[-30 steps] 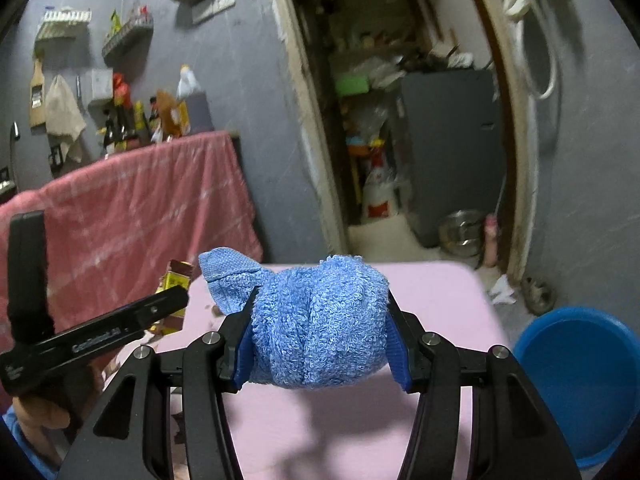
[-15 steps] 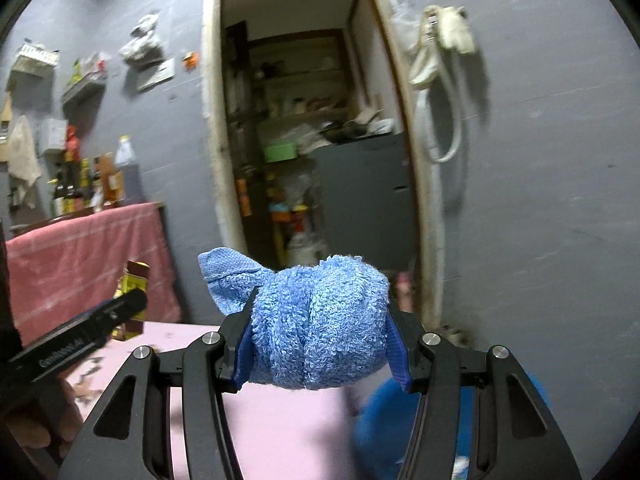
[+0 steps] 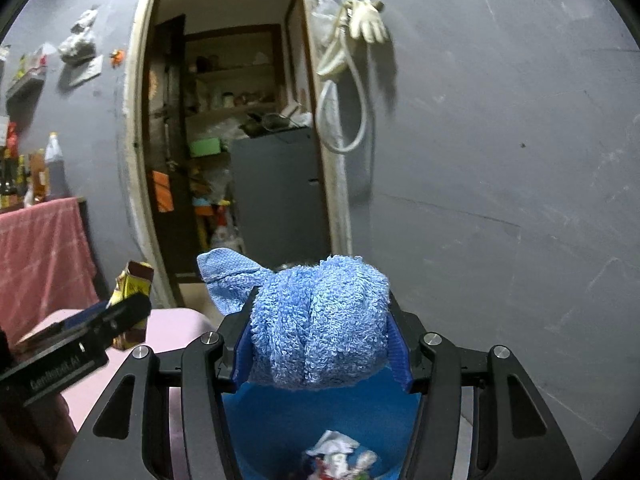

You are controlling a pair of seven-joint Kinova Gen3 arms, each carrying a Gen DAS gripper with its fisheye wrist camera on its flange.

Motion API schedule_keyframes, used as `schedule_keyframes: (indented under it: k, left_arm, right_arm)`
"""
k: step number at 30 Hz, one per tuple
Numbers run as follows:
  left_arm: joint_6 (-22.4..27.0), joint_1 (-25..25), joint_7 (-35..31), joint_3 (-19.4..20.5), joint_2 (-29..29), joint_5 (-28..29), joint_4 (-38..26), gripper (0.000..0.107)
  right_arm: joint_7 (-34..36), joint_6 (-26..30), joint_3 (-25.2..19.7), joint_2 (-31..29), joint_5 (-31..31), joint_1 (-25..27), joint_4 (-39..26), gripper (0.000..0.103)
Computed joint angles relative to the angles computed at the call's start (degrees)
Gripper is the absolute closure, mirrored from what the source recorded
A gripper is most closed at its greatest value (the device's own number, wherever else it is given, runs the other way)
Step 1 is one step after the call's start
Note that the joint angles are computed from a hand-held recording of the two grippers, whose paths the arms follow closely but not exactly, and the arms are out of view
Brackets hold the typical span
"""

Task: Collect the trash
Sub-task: 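Carry the blue towel and yellow packet over the blue bucket and release, then move both tools back over the table toward the brown stick and paper scrap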

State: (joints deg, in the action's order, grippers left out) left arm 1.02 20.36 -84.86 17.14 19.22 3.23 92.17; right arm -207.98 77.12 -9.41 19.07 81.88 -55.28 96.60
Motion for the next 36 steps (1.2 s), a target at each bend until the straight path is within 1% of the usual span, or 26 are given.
schedule_keyframes:
  k: [2, 5, 8, 10, 11, 14, 17, 21, 23, 25, 31, 32, 33, 34, 36]
  left_arm:
    - [3.6, 3.4, 0.3, -3.0, 1.7, -0.3, -3.1, 0.048]
    - [7.9, 6.1, 0.7, -5.4, 3.6, -0.6, -6.2, 0.048]
    - [11.2, 6.4, 0.7, -5.5, 5.3, -0.3, -8.5, 0.048]
    - [12.2, 6.5, 0.9, -5.4, 5.8, 0.1, -8.7, 0.048]
    - [12.7, 6.0, 0.7, -4.8, 6.2, 0.5, -9.1, 0.048]
    - [16.2, 2.4, -2.1, -0.8, 7.9, 3.0, -11.4, 0.048]
    - [19.3, 1.8, -3.5, -0.5, 9.1, 4.7, -13.6, 0.047]
    - [20.5, 2.5, -3.9, -1.8, 9.3, 6.0, -14.2, 0.045]
    - [20.6, 2.3, -4.1, -1.9, 9.0, 6.8, -14.1, 0.044]
    - [19.9, 2.5, -3.9, -2.4, 8.4, 7.1, -13.5, 0.039]
    - [17.1, 2.3, -3.6, -3.1, 6.1, 7.2, -11.6, 0.038]
    - [16.3, 2.1, -3.6, -3.1, 5.5, 7.2, -10.9, 0.037]
    - [15.1, 1.9, -3.7, -3.1, 4.7, 7.1, -9.9, 0.033]
    - [13.5, 1.5, -3.7, -3.0, 3.8, 7.2, -8.7, 0.028]
    - [10.2, 0.0, -4.1, -2.1, 2.0, 7.4, -6.1, 0.028]
  right_arm:
    - [-0.7, -1.4, 0.0, -1.2, -0.9, 1.1, 1.7, 0.05]
    - [-1.8, -4.5, -0.5, -3.0, -2.3, 3.3, 4.0, 0.049]
    - [-2.3, -6.1, -0.9, -3.7, -3.3, 4.6, 4.9, 0.048]
    - [-2.3, -7.7, -1.1, -4.1, -4.0, 5.6, 5.2, 0.047]
    - [-2.3, -8.1, -1.1, -4.2, -4.3, 5.9, 5.3, 0.046]
    - [-2.6, -10.5, -1.1, -4.6, -5.0, 7.0, 5.7, 0.046]
    - [-2.4, -11.8, -1.0, -4.7, -5.2, 7.6, 5.6, 0.045]
    - [-2.7, -12.5, -0.8, -4.7, -4.6, 8.0, 5.5, 0.045]
    - [-3.6, -11.7, -0.9, -5.0, -3.9, 7.6, 6.0, 0.045]
    - [-4.3, -11.1, -1.0, -5.0, -3.4, 7.5, 6.1, 0.044]
    - [-6.5, -8.5, -1.3, -4.8, -1.1, 6.6, 6.2, 0.033]
    - [-6.6, -8.2, -1.3, -4.7, -0.7, 6.6, 6.0, 0.027]
    - [-6.8, -7.5, -1.4, -4.7, -0.3, 6.4, 5.8, 0.021]
    - [-7.3, -6.8, -1.5, -4.6, 0.2, 6.0, 5.7, 0.02]
    - [-8.1, -6.3, -1.6, -4.6, 1.5, 5.8, 5.5, 0.015]
